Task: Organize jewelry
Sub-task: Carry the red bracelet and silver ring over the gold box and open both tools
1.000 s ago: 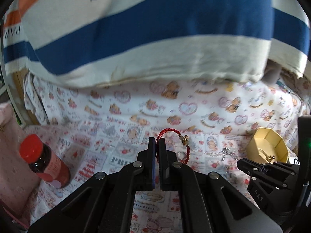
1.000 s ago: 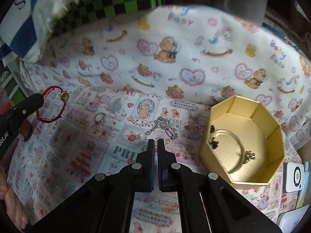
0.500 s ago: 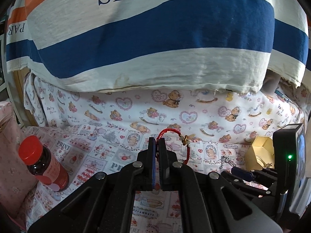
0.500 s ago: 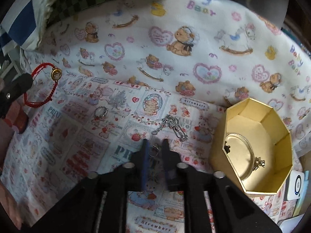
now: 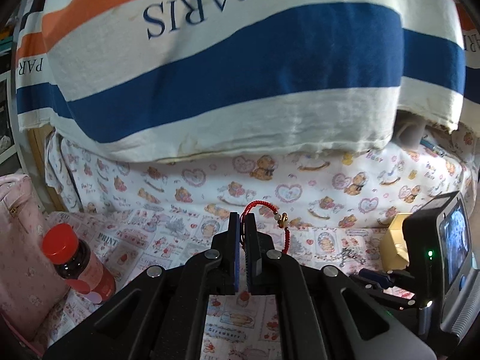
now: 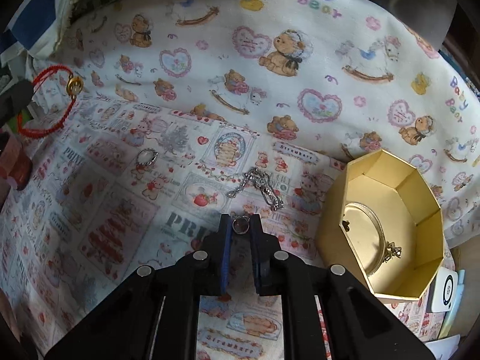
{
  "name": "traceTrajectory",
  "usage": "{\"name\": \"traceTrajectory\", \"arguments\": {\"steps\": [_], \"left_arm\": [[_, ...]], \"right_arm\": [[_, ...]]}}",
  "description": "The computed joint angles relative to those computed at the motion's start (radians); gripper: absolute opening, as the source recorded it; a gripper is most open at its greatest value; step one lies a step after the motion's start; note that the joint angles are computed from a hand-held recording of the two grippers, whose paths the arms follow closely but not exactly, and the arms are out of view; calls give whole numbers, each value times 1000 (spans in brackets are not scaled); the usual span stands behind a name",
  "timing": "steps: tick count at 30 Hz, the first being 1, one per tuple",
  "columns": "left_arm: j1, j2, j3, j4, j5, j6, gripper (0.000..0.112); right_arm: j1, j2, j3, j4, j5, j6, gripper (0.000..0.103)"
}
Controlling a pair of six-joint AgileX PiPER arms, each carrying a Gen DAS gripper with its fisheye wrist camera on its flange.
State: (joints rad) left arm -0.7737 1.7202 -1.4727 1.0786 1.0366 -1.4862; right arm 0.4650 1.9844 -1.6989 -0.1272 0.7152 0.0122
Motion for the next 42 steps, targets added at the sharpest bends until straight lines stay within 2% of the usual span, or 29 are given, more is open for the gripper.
{"name": "traceTrajectory", "arguments": {"steps": [3, 7, 11, 14, 18, 22, 24, 26, 29, 31, 34, 36, 39, 42], "left_arm": [[-12, -5, 7, 23, -4, -17, 2], [-24, -7, 17, 59, -9, -44, 2], [-42, -5, 22, 95, -10, -60, 2], [-59, 7, 17, 122, -7, -52, 2], [-64, 34, -11, 97, -22, 3, 2], [-77, 45, -23, 83, -48, 33, 2], [-83, 31, -18, 82, -103, 41, 2], [-74, 24, -34, 46, -190, 63, 2], [-56, 73, -137, -63, -282, 163, 2], [-55, 144, -249, -144, -291, 273, 2], [-57, 297, -495, -278, -234, 440, 2], [-54, 379, -620, -334, -209, 489, 2], [-47, 521, -850, -433, -121, 604, 2], [-19, 559, -884, -544, -141, 652, 2]], "right_arm": [[-49, -68, 100, 121, -59, -105, 13], [-115, -180, 264, 259, -189, -239, 13], [-181, -251, 334, 409, -220, -429, 13], [-243, -315, 402, 579, -246, -632, 13], [-306, -363, 443, 808, -249, -848, 13], [-405, -393, 427, 961, -179, -973, 13], [-448, -388, 405, 1011, -140, -996, 13], [-468, -377, 388, 1025, -128, -993, 13], [-489, -353, 368, 1042, -121, -988, 13], [-508, -335, 350, 1053, -105, -990, 13], [-558, -262, 250, 1033, 15, -907, 13], [-577, -230, 218, 1032, 33, -880, 13], [-592, -211, 206, 1032, 24, -869, 13], [-604, -193, 192, 1044, 35, -870, 13]]}}
